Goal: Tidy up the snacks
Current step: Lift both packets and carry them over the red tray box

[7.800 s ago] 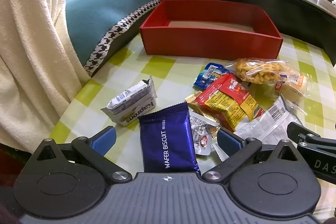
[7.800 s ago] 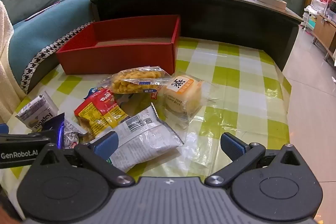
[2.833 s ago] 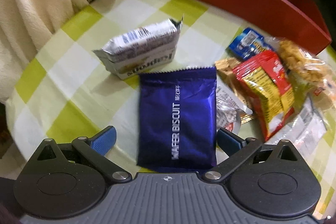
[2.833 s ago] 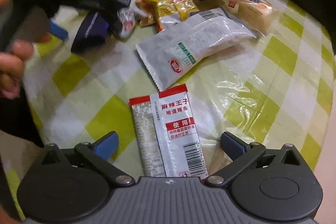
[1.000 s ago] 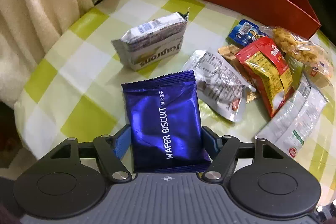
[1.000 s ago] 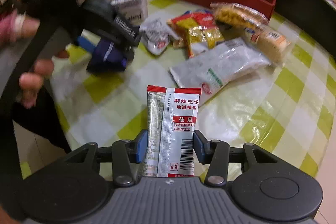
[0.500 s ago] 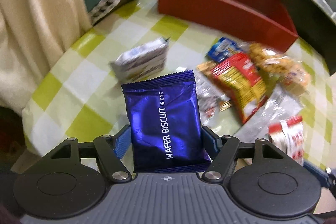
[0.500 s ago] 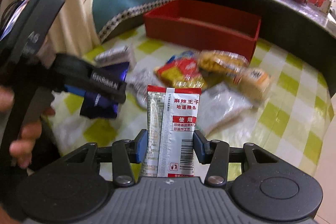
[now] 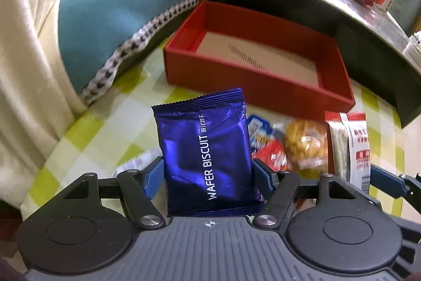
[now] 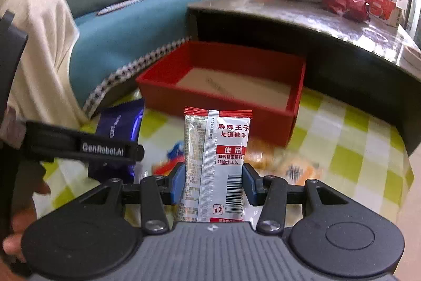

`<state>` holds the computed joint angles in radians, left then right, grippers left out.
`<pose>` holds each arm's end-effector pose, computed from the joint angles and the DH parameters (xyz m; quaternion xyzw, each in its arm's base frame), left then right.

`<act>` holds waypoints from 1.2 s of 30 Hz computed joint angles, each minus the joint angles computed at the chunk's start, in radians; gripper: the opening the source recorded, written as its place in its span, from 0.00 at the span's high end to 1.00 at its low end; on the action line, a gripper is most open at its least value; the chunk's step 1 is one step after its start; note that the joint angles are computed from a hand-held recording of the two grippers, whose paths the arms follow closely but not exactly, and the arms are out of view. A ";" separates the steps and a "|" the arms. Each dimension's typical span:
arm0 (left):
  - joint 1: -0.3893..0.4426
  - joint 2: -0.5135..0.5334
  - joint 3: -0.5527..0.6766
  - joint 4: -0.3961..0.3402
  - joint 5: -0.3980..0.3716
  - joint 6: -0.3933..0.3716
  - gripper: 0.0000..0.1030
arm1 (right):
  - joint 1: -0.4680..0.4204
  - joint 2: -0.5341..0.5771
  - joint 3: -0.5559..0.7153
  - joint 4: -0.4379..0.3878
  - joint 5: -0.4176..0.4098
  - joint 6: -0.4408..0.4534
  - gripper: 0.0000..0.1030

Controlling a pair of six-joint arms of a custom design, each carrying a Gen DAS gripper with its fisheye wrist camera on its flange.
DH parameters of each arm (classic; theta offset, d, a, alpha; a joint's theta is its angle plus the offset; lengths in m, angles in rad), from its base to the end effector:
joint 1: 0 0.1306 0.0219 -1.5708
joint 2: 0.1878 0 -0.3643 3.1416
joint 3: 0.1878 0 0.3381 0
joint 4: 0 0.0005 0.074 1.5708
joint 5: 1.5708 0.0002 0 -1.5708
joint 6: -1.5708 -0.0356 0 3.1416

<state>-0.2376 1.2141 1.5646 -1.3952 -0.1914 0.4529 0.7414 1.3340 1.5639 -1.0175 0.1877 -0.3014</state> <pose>0.3249 -0.0722 0.5115 -0.1280 0.9530 -0.0008 0.2748 0.3072 0.2716 0.4941 -0.1659 0.9059 0.1142 0.3726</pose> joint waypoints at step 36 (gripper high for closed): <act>0.033 0.325 0.330 0.050 -0.035 -0.056 0.26 | -0.169 0.287 0.314 0.052 -0.055 0.060 0.52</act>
<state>-0.2046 1.5392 1.8943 -1.3457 -0.2264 0.3973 0.5721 1.6212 1.8784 -0.9660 0.1328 -0.2415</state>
